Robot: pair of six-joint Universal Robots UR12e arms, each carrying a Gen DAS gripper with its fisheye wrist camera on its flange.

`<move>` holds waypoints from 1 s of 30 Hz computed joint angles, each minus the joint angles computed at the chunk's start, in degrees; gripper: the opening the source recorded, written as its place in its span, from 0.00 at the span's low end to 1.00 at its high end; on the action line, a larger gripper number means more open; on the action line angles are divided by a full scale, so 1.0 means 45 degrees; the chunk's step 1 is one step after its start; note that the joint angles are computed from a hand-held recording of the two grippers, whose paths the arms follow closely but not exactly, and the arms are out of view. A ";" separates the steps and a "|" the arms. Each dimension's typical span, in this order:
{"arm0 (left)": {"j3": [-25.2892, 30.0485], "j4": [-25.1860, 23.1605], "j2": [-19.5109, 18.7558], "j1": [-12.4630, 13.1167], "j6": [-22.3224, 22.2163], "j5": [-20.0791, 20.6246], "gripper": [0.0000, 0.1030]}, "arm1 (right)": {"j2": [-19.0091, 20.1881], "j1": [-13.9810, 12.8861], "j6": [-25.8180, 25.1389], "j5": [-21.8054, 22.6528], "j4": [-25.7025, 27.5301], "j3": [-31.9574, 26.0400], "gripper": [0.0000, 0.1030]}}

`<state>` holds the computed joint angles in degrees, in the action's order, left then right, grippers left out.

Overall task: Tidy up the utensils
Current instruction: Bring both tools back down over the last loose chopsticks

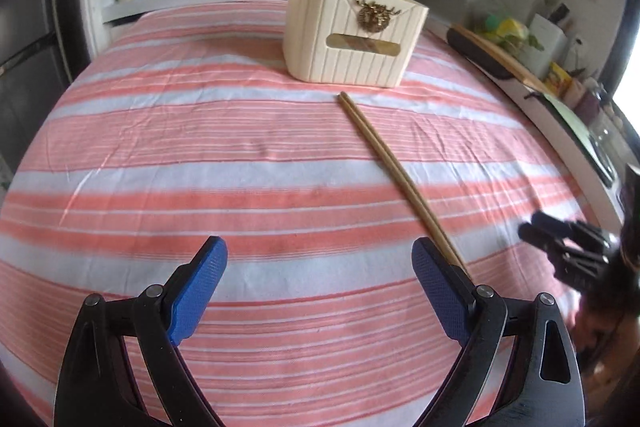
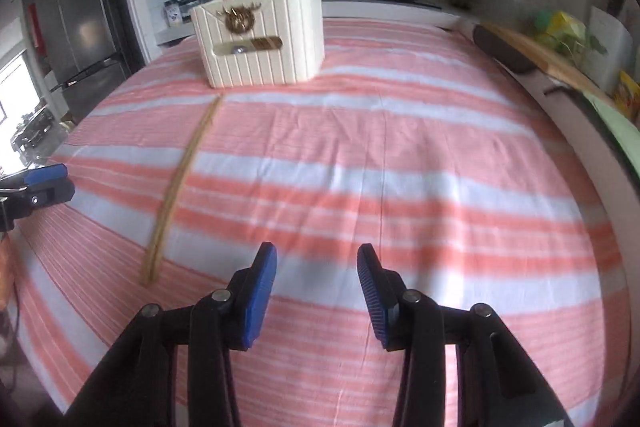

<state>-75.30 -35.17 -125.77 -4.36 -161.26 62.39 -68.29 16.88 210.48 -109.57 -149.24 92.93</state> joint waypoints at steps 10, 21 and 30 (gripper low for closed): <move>0.0342 0.0162 -0.0470 -0.0184 -0.0618 0.1824 0.92 | -0.0050 0.0050 0.0794 -0.0139 -0.0438 0.0244 0.42; 0.0399 -0.0047 -0.0486 -0.0333 -0.0103 0.2239 0.98 | 0.0050 -0.0006 0.0959 -0.0028 0.0034 -0.0040 0.43; 0.0411 -0.0066 -0.0489 -0.0268 -0.0271 0.1923 0.99 | 0.1485 -0.0556 -0.0978 0.3800 0.0168 -0.2482 0.19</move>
<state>-73.45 -35.47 -127.97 -5.57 -162.48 71.04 -61.61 14.38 206.08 -92.47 -148.48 81.76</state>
